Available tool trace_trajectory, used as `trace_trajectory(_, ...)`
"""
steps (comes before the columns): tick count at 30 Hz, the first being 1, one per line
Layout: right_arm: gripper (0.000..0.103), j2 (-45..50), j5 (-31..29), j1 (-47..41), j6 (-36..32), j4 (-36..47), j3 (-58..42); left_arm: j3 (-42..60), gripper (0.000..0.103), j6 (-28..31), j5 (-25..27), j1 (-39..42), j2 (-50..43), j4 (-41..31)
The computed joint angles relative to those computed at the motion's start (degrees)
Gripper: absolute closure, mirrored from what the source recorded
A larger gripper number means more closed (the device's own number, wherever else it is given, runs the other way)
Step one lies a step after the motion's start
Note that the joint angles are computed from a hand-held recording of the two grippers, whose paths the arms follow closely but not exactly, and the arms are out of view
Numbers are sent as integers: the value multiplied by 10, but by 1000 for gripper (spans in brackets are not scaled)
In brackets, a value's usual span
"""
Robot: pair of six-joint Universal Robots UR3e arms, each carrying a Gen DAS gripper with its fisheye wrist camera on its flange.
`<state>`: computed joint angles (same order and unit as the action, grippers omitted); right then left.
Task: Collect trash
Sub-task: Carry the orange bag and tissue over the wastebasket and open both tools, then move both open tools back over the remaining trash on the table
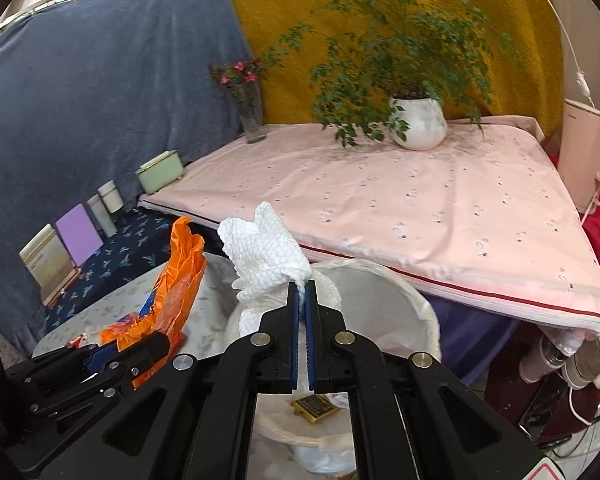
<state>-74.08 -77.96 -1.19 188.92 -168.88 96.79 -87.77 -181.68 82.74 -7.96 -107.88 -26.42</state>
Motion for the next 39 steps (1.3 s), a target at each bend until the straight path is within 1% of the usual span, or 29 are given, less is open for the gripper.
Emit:
trace_trajectory(4, 99, 6, 6, -19, -3, -4, 9, 36, 85, -4, 2, -17, -34, -8)
trace_trajectory(7, 99, 13, 9, -28, -5, -7, 11, 57, 79, -8, -13, -18, -52, -17)
trace_trajectory(9, 99, 17, 11, -31, -6, -8, 12, 64, 70, -16, -5, -22, -63, -11)
trace_trajectory(11, 99, 22, 9, -32, -8, -8, 10, 72, 66, -22, 4, -26, -71, -15)
trace_trajectory(16, 98, 31, 11, -32, -10, -3, 1, 79, 63, -28, 13, -25, -77, -23)
trace_trajectory(18, 97, 34, 12, -33, -10, -3, -1, 77, 58, -28, 17, -25, -77, -22)
trace_trajectory(25, 95, 40, 2, -26, -3, -7, -6, 59, 52, -27, 24, -18, -64, -8)
trace_trajectory(35, 93, 37, -2, -10, -6, 0, -15, 13, 51, -31, 15, 9, -32, 7)
trace_trajectory(36, 92, 35, -3, -7, -6, 1, -14, 6, 51, -33, 15, 13, -26, 9)
trace_trajectory(38, 85, 34, -6, -1, -6, 1, -13, -8, 48, -36, 13, 21, -16, 13)
trace_trajectory(39, 84, 33, -9, 3, -6, 1, -14, -16, 47, -37, 12, 25, -10, 17)
